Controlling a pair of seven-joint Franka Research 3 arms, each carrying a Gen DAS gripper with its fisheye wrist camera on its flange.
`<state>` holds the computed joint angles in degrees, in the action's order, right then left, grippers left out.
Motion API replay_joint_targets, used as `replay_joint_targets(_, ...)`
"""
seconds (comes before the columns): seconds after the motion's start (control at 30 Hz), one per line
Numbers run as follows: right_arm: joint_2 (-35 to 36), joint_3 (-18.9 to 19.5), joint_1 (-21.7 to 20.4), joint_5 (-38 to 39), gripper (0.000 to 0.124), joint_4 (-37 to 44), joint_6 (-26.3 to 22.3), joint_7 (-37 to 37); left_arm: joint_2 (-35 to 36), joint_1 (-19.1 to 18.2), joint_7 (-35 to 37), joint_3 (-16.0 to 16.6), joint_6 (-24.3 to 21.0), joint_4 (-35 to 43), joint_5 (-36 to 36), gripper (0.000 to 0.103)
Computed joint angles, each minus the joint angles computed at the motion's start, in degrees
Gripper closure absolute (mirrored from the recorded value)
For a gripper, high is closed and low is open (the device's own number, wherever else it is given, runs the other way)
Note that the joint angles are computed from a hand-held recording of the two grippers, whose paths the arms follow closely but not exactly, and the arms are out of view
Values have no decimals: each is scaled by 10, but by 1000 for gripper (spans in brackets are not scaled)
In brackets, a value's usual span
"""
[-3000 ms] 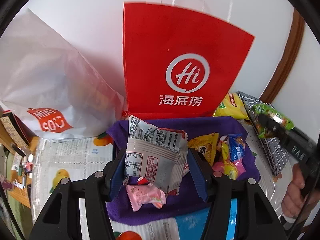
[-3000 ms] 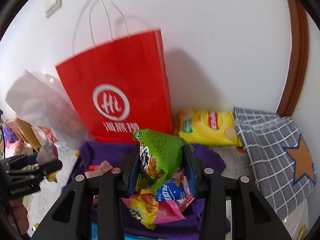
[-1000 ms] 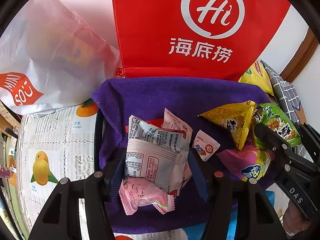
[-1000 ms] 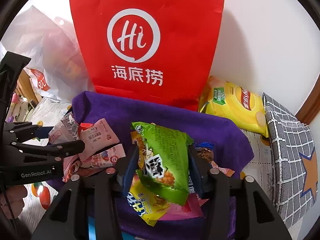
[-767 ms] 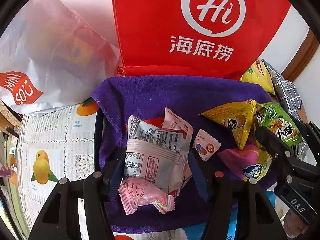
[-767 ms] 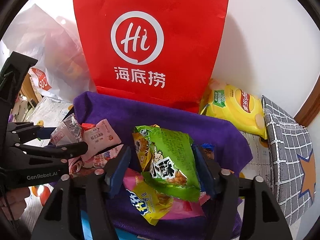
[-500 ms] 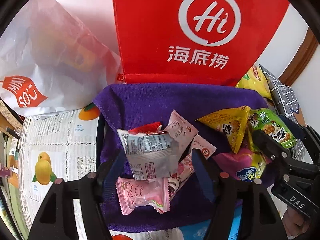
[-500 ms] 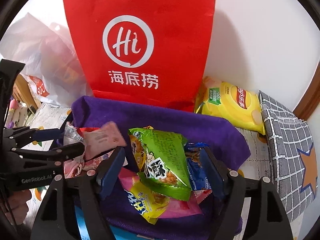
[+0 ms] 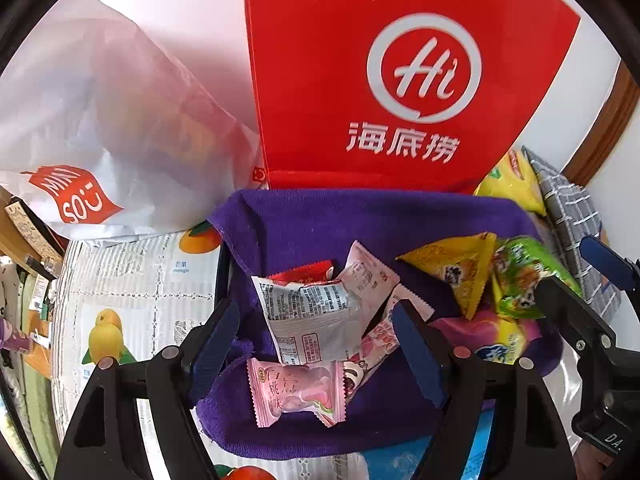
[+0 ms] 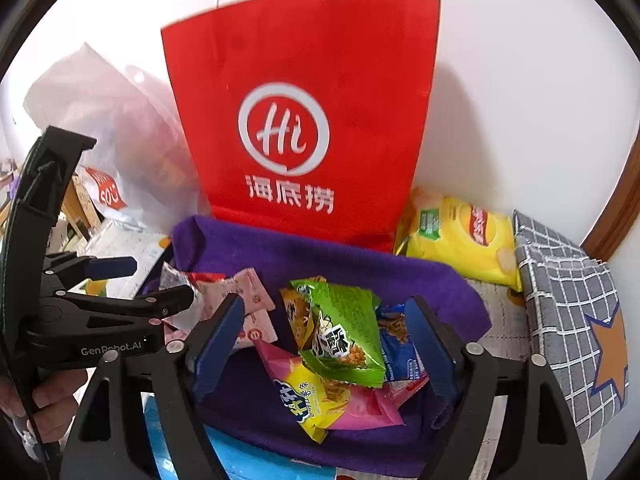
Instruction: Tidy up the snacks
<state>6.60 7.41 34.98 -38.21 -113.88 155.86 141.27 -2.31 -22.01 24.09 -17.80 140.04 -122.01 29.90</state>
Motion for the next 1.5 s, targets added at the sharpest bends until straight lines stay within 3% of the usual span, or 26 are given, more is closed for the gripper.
replay_joint_targets(0.1,-13,0,-1,-7,37,-7,4,17,-15,1,-10,0,22,-11,3,25)
replay_joint_targets(0.33,-54,18,-11,-53,35,-22,-25,52,-34,0,-24,-10,22,-11,14,23)
replay_joint_targets(0.43,-77,31,-22,-36,35,-41,-35,62,-44,-2,-33,-16,21,-12,30,23)
replay_joint_targets(0.63,-152,72,-44,-36,35,-95,-71,87,-78,-6,-59,-30,36,-23,51,23)
replay_joint_targets(0.73,-193,96,-57,-25,35,-125,-80,100,-102,-11,-85,-50,6,-25,78,23)
replay_joint_targets(0.87,-252,126,-70,1,35,-165,-93,112,-153,-29,-86,-56,20,-69,56,23)
replay_joint_targets(1.13,-363,189,-89,63,35,-240,-94,113,-251,-64,-130,-98,-50,-127,6,22)
replay_joint_targets(1.3,-441,223,-90,105,23,-282,-88,100,-295,-82,-159,-130,-93,-135,-2,17)
replay_joint_targets(1.5,-524,252,-82,165,21,-313,-115,81,-318,-100,-192,-179,-165,-111,18,6)
